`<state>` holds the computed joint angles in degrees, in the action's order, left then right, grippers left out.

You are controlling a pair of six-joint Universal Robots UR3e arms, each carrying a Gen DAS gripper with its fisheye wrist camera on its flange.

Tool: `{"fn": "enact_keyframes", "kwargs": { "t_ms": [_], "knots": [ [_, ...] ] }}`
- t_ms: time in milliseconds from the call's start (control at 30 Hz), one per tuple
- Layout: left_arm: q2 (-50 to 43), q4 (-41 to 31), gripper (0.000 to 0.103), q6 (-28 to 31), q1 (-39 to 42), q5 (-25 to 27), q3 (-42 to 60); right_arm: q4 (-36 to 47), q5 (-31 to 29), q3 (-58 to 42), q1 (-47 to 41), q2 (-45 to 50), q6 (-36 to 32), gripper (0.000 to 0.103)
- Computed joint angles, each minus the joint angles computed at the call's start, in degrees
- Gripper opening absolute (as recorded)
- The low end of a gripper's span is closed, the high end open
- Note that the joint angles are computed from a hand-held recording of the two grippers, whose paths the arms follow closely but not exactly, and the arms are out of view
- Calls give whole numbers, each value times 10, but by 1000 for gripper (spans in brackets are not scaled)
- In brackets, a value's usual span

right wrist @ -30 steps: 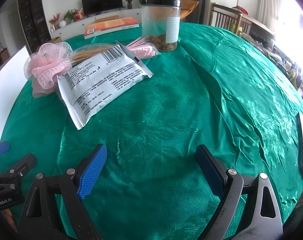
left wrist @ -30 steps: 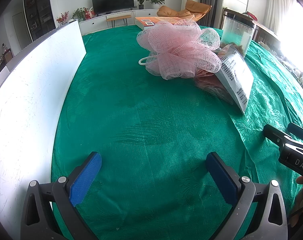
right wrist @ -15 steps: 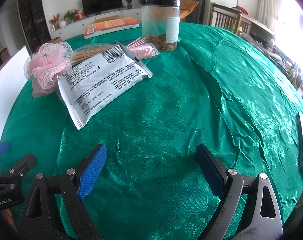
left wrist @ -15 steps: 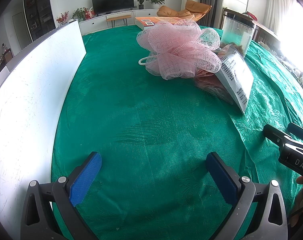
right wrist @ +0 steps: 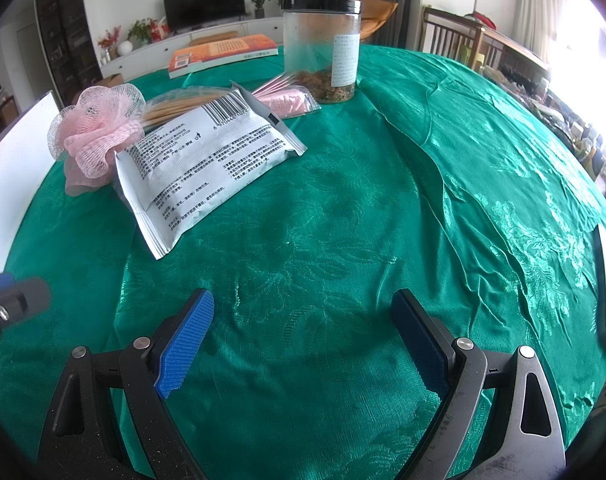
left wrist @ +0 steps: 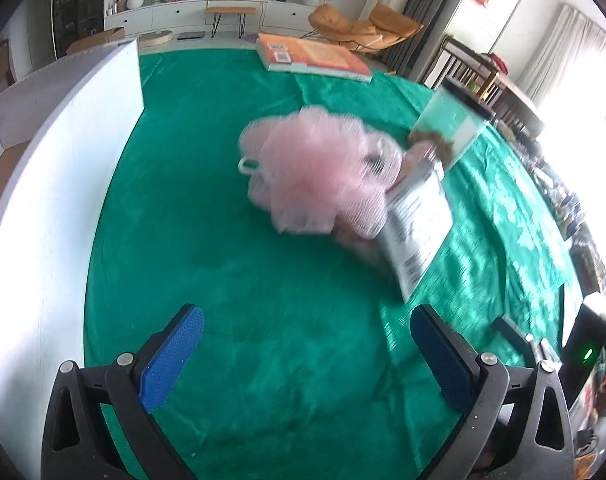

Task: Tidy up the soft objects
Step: 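Lower the left tool onto the pink mesh bath puff and close it, then hold the pink bath puff lifted in the left tool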

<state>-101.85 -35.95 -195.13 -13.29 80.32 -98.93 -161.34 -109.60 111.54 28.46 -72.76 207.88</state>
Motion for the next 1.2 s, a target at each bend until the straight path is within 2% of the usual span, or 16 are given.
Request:
{"fn": "enact_keyframes", "kwargs": {
  "t_ms": [133,233,300,367,400,433,500,600,733,800,833,900,933,1033,1067,1200],
  "knots": [
    [-123,-92,103,-11,-5,5,206,0,0,0,0,0,0,92],
    [-233,-169,103,-27,-17,59,359,-1,0,1,0,0,0,92],
    [-262,-156,102,-47,-9,63,379,-2,1,2,-1,-1,-1,92],
    [-247,-73,88,-60,15,19,318,-3,2,3,-2,-1,-1,92],
    [-240,-48,59,-63,26,2,296,-3,3,2,-2,-1,-1,92],
    [-236,-49,48,-60,33,-9,291,-5,7,4,-3,-3,-2,92],
    [-214,-22,43,-46,45,-27,254,-28,39,21,-16,-16,-5,92],
    [-162,2,43,-25,46,-19,195,-93,107,22,-36,-11,-24,92],
    [-79,22,43,-24,58,-33,102,-11,115,-144,-17,92,-105,91],
    [-34,22,43,-16,61,-33,56,10,95,-177,-26,122,-104,88],
    [-10,26,43,-10,60,-30,28,-2,80,-158,-37,111,-77,88],
    [35,31,43,1,56,-20,-22,-10,-35,-92,-46,59,25,88],
    [53,32,43,5,54,-16,-45,-34,-66,-43,-59,21,53,88],
    [64,32,43,10,36,-8,-80,-64,-114,53,-82,-59,76,89],
    [61,34,43,12,28,-2,-87,-71,-118,74,-83,-76,79,91],
    [50,38,45,25,-6,36,-101,-118,-35,125,-101,-107,87,91]
  ]
}}
